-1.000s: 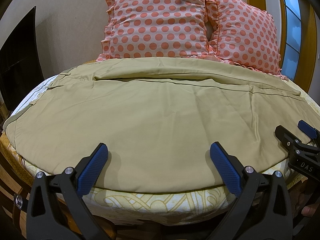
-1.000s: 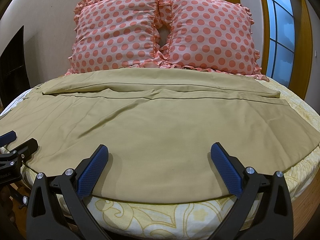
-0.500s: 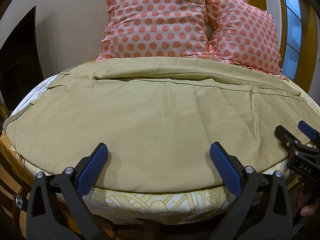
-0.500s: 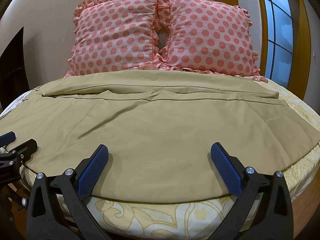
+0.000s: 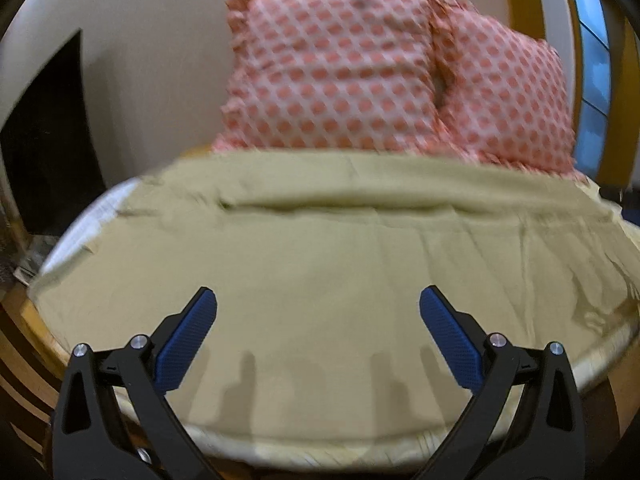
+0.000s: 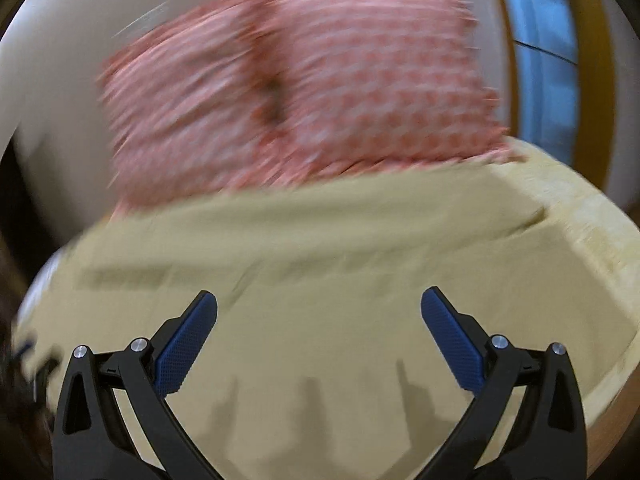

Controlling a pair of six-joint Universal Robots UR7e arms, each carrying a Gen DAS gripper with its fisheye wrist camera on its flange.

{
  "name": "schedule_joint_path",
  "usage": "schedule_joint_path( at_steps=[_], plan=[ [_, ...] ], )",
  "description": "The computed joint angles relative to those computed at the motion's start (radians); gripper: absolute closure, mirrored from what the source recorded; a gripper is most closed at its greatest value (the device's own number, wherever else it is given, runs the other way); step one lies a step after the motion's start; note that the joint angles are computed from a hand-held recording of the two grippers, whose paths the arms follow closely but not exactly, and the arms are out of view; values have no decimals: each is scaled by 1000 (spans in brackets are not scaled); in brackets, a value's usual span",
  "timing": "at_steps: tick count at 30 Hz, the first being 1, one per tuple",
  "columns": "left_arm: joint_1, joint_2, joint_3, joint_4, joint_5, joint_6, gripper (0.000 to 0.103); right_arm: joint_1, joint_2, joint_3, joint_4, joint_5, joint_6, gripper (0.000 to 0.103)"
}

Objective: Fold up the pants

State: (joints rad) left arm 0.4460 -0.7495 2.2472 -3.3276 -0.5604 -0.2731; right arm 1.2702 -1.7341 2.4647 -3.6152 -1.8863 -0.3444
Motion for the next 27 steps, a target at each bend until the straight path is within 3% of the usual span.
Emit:
schedule_joint_path(
  at_steps=[3,5,7,11,14,16,17,19,22,24,25,27],
  plan=[
    [22,8,-45,-24,-4,42,2,-21,75,-221,176,-98,144,2],
    [32,16,-65,-29,-14,63,2,-37,170,-395,296,-208,239,24],
    [42,29,-89,-26,-25,91,2,-46,253,-526,386,-301,313,37],
    [55,40,-110,-27,-36,125,2,-87,371,-731,568,-346,474,38],
    [69,49,-126,-24,-41,147,2,-92,435,-813,605,-404,488,38],
    [79,55,-138,-13,-45,149,2,-78,495,-857,559,-509,382,38],
    [82,55,-140,-8,-46,147,2,-77,520,-865,501,-525,293,40],
    [89,56,-144,3,-47,140,2,-95,512,-827,417,-463,224,52],
    [97,52,-140,7,-53,116,2,-154,461,-738,319,-305,153,84],
    [101,44,-135,13,-57,100,2,-215,393,-681,353,-133,214,96],
    [102,40,-132,16,-56,93,2,-256,347,-641,373,-28,282,98],
    [101,23,-121,29,-54,64,2,-332,271,-551,326,181,333,99]
  ],
)
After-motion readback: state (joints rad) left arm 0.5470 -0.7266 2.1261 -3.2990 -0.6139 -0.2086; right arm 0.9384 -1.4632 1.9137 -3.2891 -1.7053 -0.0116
